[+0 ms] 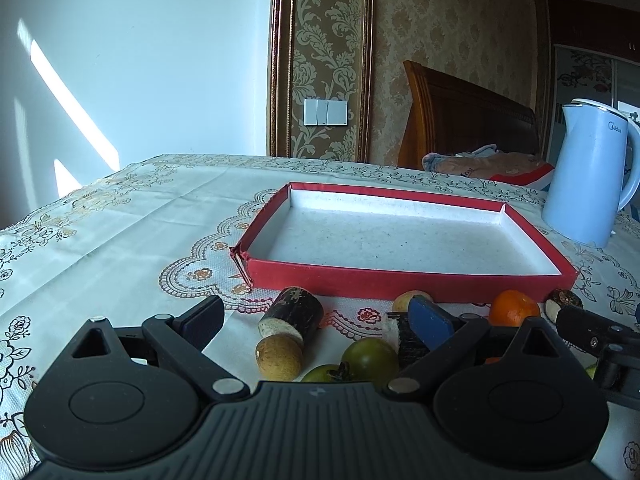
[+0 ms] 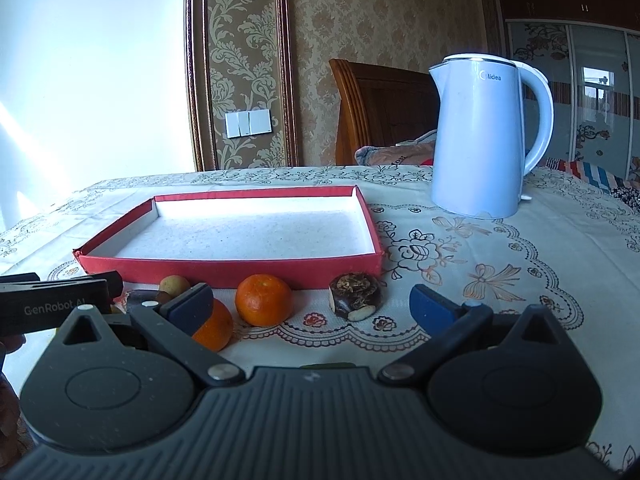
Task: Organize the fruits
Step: 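Move both grippers toward the loose produce beside the red tray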
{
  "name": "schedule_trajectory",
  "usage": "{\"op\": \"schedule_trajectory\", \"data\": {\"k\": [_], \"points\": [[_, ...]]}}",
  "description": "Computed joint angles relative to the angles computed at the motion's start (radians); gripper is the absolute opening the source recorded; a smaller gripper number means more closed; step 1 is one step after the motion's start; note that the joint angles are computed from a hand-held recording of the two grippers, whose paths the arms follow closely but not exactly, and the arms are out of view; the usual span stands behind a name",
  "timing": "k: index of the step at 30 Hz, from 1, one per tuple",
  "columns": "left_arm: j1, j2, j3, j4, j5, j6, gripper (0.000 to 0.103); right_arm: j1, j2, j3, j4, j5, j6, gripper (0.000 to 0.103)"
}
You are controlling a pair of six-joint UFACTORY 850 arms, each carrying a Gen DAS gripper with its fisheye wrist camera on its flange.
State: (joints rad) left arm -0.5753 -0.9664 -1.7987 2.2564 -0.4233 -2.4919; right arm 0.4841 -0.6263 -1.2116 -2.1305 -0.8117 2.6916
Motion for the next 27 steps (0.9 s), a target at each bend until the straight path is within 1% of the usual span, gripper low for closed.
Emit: {"op": "schedule_trajectory", "data": {"k": [3, 5, 6, 8, 9, 11, 14, 18, 27], "points": [[0.001, 0.003, 0.007, 0.005, -0.001, -0.015, 0.099, -0.008, 0.013, 0.025, -0.058, -0.001, 0.069, 0.103], [0.002, 0.001, 0.000, -0.010, 0.010, 0.003, 0.099, -0.017, 0.023, 0.031, -0.074, 0.036, 0.066, 0.103], [0.002, 0.000, -0.002, -0.020, 0.012, 0.013, 0.099, -0.019, 0.023, 0.031, -0.081, 0.041, 0.061, 0.103], [0.001, 0.001, -0.001, -0.022, 0.012, 0.012, 0.099, -0.021, 0.024, 0.035, -0.097, 0.042, 0.072, 0.103], [0.001, 0.001, 0.000, -0.024, 0.012, 0.013, 0.099, -0.020, 0.019, 0.038, -0.124, 0.016, 0.095, 0.103], [0.001, 0.001, -0.002, -0.035, 0.014, 0.022, 0.099, -0.021, 0.020, 0.037, -0.127, 0.026, 0.102, 0.103], [0.001, 0.002, -0.001, -0.041, 0.014, 0.025, 0.099, -0.018, 0.020, 0.040, -0.135, 0.017, 0.118, 0.103], [0.001, 0.003, 0.000, -0.046, 0.016, 0.028, 0.099, -0.021, 0.028, 0.037, -0.111, 0.061, 0.099, 0.103], [0.001, 0.004, 0.000, -0.050, 0.016, 0.031, 0.099, -0.026, 0.043, 0.055, -0.144, 0.083, 0.116, 0.103]]}}
